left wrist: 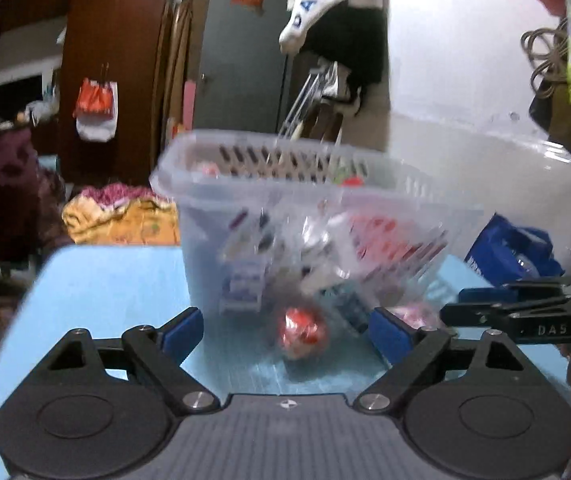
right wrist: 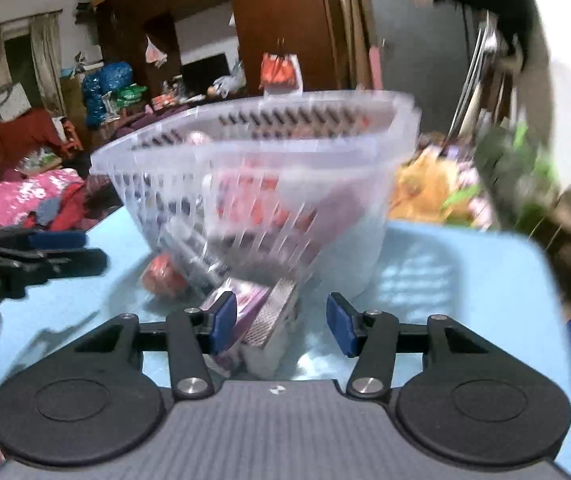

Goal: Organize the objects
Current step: 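Grasp the second red ball with the left tool while the right tool grasps the small grey box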

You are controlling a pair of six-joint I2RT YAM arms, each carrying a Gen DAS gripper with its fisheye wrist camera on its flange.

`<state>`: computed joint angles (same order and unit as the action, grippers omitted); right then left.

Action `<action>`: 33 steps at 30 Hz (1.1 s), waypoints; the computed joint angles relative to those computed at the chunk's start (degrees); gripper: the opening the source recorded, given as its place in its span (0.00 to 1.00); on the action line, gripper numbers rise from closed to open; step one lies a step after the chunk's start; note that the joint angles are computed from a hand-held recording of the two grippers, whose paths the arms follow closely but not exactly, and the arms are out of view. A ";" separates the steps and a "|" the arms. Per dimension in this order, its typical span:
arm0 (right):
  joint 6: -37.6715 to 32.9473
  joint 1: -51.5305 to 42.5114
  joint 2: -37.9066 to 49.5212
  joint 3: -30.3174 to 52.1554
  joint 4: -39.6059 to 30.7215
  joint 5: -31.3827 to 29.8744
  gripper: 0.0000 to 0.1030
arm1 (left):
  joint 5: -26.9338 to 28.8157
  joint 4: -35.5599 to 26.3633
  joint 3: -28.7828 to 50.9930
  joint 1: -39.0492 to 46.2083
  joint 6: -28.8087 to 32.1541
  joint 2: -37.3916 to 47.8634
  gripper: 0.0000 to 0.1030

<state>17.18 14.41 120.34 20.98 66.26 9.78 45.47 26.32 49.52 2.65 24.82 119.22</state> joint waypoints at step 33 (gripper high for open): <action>-2.20 5.51 -1.52 -0.36 -6.64 8.54 0.23 | -21.01 11.08 -4.63 -11.29 2.11 2.67 0.77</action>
